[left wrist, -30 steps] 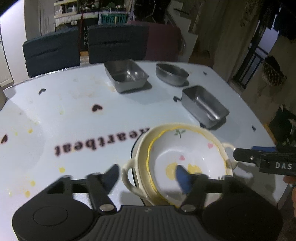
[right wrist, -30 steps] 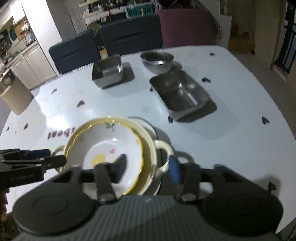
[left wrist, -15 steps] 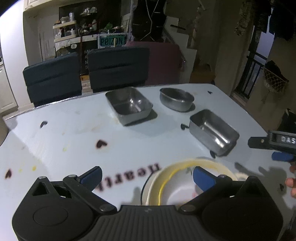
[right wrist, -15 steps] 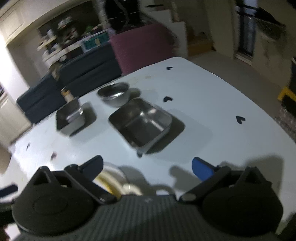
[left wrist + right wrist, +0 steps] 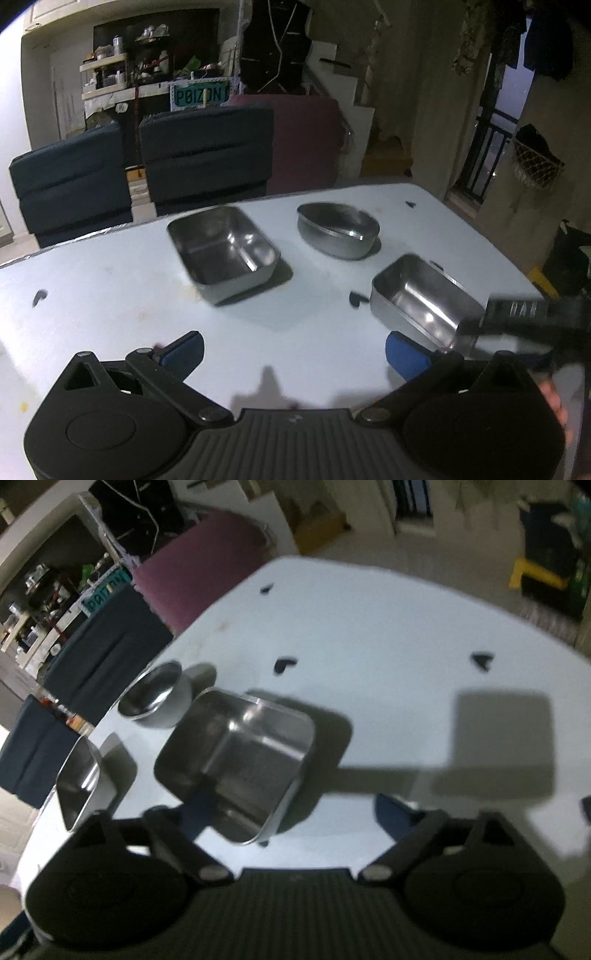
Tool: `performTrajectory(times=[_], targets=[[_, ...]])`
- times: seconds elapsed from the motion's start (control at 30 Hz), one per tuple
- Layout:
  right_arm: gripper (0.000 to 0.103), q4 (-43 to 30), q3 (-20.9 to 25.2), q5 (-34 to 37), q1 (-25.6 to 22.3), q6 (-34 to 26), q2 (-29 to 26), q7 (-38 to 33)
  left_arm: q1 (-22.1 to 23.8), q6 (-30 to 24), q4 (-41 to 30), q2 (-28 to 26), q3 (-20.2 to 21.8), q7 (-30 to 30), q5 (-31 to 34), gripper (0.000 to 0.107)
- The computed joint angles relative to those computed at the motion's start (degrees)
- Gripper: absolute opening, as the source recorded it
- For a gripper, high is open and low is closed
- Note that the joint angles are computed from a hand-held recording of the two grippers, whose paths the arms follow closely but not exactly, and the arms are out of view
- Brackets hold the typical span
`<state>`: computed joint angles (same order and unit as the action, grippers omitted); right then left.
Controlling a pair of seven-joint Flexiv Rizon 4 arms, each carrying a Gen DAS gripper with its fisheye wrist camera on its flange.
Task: Organize plates and bowls
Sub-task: 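Move the left tool to a steel rectangular tray and close on its rim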
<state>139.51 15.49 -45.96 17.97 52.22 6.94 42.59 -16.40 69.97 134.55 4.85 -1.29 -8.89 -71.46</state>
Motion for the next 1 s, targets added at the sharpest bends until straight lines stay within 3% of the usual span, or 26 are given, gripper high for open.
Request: performTrajectory(times=[0.07,0.23,0.43,0.83,1.0], targets=[[0.078,-0.01,-0.64,0.14,-0.11,2.90,-0.99,-2.38,-0.42,0.11,-0.95,-1.21,-0.55,0.80,-2.53,0.103],[0.045,-0.80,-1.18,-0.80,-0.02,3.48,-2.70,-4.12,-0.39,-1.18,-2.36,-3.31,-1.53,-0.85,-3.93,0.103],[0.021,-1.68,-1.29,-2.80,0.47,0.52,-3.15,-6.81,0.23,-2.33,-3.30,-4.94,-2.02,-2.98,-1.20,0.101],[0.009,-0.07,-2.91,-8.78,-1.75,8.28,-3.12,-13.81,2.03,-4.16,-3.69,-6.44,-1.84,-6.26,3.67,0.075],[0.007,0.18,-2.78,-8.74,-2.10,10.54,-2.83,-17.42,3.65,-7.22,-4.23,-7.00,-1.46,-10.46,7.88,0.055]])
